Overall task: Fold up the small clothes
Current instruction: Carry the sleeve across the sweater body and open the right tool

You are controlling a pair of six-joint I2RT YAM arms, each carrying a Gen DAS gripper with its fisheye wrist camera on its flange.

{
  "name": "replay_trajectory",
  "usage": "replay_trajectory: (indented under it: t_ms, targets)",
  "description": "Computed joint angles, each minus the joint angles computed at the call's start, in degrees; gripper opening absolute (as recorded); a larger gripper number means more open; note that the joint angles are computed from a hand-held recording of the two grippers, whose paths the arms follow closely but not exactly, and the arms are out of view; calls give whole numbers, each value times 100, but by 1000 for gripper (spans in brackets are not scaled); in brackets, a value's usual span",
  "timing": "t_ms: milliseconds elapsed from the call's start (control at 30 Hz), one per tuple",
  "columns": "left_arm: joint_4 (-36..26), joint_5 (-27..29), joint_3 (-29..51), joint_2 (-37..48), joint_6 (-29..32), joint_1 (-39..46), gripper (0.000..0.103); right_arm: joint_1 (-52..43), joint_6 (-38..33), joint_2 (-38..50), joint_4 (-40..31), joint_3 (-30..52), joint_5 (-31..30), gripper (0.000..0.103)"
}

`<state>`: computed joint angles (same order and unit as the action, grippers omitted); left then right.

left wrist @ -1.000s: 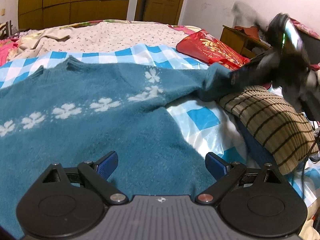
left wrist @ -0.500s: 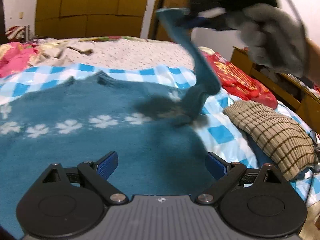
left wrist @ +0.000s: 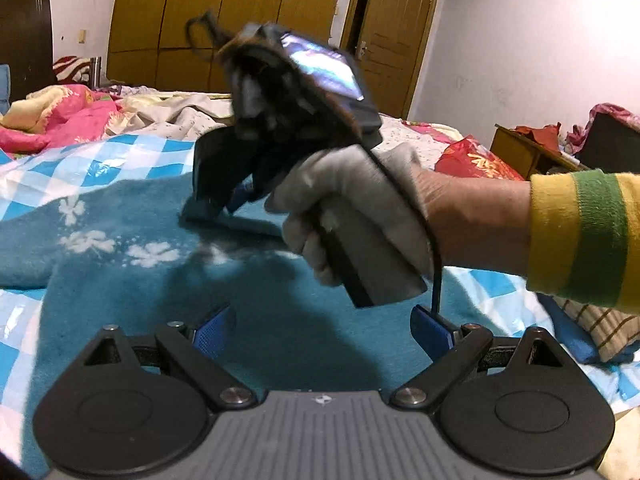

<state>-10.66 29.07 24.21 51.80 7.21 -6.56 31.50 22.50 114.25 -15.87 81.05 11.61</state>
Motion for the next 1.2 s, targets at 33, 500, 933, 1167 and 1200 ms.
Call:
replay_trajectory:
  t_ms: [33, 500, 933, 1167, 1200]
  targets:
    - [46, 27, -45, 12, 24, 49, 103, 35, -51, 6, 8, -54, 46, 11]
    - [53, 451, -85, 7, 130, 585, 103, 391, -30, 326, 440, 384, 418, 11]
    - [146, 458, -5, 337, 39, 848, 103, 481, -86, 1044, 11, 1204, -130, 15]
    - [195, 265, -24, 349, 65, 688, 103, 121, 137, -217, 906, -384, -433, 18]
    - [212, 258, -30, 355, 63, 685, 103, 51, 172, -543, 1057, -752, -372, 18]
